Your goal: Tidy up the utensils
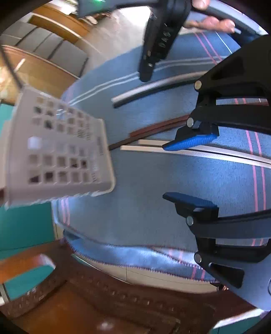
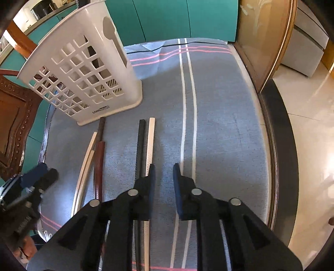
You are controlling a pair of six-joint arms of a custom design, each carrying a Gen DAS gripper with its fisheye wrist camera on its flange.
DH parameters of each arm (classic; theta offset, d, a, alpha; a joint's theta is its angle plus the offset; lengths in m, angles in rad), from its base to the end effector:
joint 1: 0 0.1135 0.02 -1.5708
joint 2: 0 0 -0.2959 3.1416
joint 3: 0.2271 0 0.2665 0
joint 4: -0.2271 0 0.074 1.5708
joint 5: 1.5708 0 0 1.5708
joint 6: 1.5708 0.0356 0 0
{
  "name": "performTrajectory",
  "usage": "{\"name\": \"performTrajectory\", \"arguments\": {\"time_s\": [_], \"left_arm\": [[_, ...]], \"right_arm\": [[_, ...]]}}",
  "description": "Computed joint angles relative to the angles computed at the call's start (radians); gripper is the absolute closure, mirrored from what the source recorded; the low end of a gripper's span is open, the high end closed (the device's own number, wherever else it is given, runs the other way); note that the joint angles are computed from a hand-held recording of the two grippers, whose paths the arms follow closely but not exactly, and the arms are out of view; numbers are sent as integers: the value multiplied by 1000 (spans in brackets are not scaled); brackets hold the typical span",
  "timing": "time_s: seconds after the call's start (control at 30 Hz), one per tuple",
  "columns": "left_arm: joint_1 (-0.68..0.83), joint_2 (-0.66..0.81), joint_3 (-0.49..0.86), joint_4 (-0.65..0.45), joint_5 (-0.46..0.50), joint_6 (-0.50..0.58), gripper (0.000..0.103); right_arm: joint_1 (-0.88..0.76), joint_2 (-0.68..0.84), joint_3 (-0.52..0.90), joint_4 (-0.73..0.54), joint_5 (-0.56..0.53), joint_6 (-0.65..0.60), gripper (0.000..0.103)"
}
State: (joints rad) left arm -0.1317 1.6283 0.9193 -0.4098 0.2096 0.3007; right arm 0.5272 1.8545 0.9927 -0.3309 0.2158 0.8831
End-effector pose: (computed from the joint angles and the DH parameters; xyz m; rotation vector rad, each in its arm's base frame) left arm 0.3169 -0.0495 0.1875 0.6348 2.5897 -0.2277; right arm 0.3129 0.1733 0.1385 0.5358 2.6610 0.1127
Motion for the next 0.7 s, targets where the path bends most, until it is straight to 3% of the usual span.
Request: {"name": "performTrajectory", "arguments": {"time_s": [0.13,0.4,0.53,0.7], "left_arm": [[-37,44,-12,16,-53,4,61],[-48,58,-21,38,-61,2,58],[-65,55,-44,80,-143,-23,53],[-55,76,-34,85,-138,-40,53]], "right_arm": [[-1,-9,2,-9,-7,-8,79],[-9,-31,-15,-15,-8,-13,76],[-10,-23,-13,-20,-3,-12,76],[-2,-13,-13,21,-14,-49,76]]}}
